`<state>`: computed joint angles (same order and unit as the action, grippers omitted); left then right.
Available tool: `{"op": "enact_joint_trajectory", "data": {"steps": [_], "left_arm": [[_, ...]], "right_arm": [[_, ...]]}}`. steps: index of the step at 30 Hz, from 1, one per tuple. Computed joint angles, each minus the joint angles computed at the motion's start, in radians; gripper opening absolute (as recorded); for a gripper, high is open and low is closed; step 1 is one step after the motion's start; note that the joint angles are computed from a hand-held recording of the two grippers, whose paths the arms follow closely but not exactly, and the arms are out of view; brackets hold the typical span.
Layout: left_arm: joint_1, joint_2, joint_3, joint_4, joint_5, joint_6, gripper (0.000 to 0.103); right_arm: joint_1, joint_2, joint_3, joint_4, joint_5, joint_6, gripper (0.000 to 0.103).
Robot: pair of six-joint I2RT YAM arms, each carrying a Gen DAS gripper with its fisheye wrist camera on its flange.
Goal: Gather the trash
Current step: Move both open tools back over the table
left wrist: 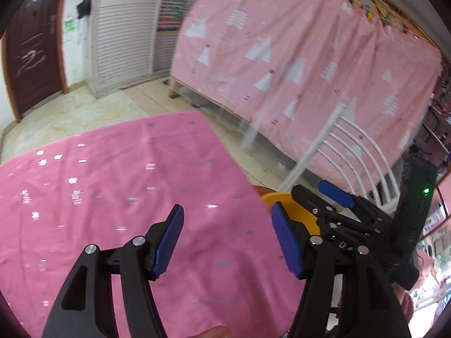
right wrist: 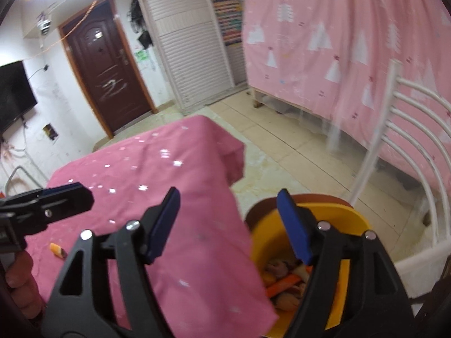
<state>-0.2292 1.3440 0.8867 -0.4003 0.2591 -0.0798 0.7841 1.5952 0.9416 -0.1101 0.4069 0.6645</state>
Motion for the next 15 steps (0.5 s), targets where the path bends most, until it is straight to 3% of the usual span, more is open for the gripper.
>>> {"op": "enact_joint_trajectory", "data": {"steps": [15], "left_arm": [[0.425, -0.078, -0.092, 0.035, 0.022, 0.172, 0.057]], "right_arm": [[0.153, 0.371, 0.484, -0.089, -0.047, -0.106, 0.069]]}}
